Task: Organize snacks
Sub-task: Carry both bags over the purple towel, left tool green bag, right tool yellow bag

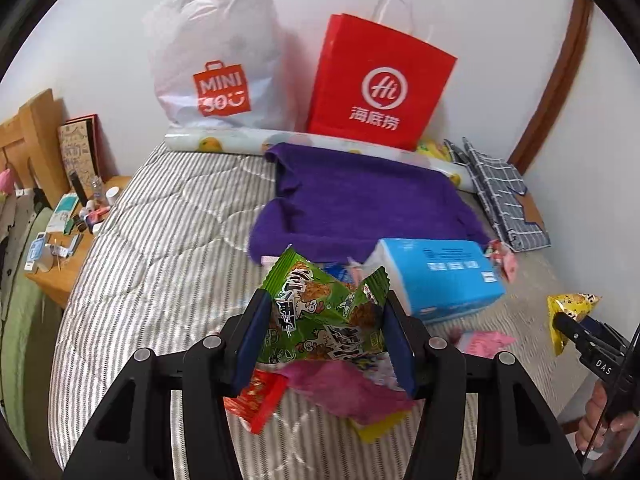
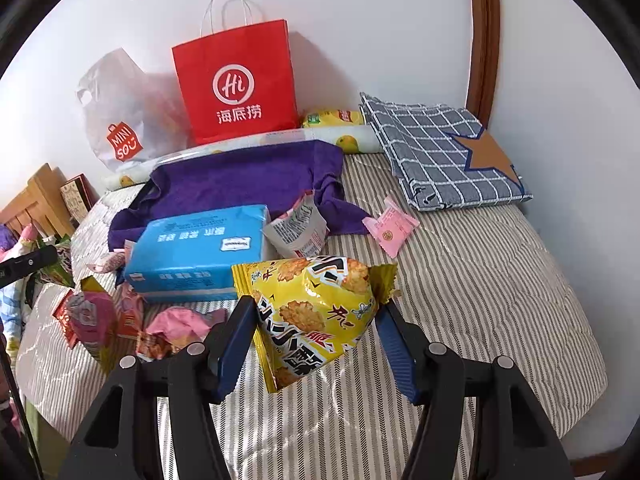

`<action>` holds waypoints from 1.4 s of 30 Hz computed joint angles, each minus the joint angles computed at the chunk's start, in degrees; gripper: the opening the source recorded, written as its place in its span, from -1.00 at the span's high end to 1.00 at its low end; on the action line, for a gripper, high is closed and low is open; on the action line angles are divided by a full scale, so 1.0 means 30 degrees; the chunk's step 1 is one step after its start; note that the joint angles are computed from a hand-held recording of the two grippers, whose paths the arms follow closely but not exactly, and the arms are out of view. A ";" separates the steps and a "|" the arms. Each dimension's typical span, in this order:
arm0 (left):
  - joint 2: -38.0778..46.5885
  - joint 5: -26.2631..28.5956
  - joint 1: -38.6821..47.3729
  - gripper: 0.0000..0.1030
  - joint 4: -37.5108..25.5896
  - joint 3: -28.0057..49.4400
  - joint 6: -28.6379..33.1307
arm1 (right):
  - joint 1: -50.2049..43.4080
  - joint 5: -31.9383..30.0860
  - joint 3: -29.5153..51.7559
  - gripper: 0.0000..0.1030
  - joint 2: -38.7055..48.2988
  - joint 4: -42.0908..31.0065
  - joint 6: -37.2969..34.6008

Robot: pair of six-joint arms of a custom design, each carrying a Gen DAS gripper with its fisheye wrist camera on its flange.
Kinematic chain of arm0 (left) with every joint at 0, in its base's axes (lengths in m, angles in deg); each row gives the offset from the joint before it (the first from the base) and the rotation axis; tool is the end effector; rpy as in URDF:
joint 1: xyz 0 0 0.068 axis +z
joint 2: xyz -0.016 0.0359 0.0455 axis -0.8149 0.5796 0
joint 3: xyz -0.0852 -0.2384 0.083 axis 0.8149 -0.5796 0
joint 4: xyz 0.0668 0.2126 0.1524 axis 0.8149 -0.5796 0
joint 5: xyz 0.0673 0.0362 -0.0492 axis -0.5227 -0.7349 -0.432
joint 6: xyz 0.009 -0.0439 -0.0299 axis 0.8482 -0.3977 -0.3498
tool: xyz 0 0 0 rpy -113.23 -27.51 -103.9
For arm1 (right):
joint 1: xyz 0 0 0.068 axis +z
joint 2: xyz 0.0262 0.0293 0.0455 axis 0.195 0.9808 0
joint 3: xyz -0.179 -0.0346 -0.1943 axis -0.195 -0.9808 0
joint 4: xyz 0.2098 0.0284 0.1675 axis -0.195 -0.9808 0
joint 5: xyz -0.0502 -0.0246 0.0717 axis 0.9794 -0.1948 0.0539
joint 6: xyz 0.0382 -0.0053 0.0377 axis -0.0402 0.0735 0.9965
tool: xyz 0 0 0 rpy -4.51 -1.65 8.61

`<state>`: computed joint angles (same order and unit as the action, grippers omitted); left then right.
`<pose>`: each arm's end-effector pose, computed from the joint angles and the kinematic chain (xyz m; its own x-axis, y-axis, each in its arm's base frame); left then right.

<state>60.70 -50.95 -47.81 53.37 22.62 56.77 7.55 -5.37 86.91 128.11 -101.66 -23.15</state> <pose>0.3038 0.0260 0.2741 -0.7510 -0.0931 -0.6537 0.0655 0.9746 -0.2140 0.3026 -0.0141 0.2770 -0.7585 -0.0073 -0.6516 -0.0810 0.9932 0.0832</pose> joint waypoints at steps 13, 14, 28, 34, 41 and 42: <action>-0.0789 -0.0603 -0.2569 -0.07 -0.0572 0.0607 -0.1004 | 0.0332 -0.0647 0.1127 -0.15 -0.0459 -0.0697 0.0048; -0.0748 -0.0731 -0.2805 -0.07 -0.0620 0.0788 -0.1060 | 0.0342 -0.0677 0.1263 -0.15 -0.0429 -0.0709 0.0027; 0.0807 -0.1364 -0.4123 -0.07 -0.1151 0.3592 -0.1591 | 0.0758 -0.1068 0.4098 -0.15 0.1023 -0.0943 -0.0320; 0.1951 -0.1447 -0.4308 -0.07 -0.1127 0.4859 -0.1516 | 0.1055 -0.1014 0.5385 -0.15 0.2247 -0.0764 -0.0321; 0.3851 -0.1650 -0.4143 -0.07 -0.1053 0.6600 -0.1313 | 0.1364 -0.0847 0.7171 -0.15 0.4326 -0.0661 -0.0246; 0.4171 -0.1627 -0.4100 -0.07 -0.1087 0.6916 -0.1274 | 0.1418 -0.0785 0.7492 -0.15 0.4712 -0.0622 -0.0211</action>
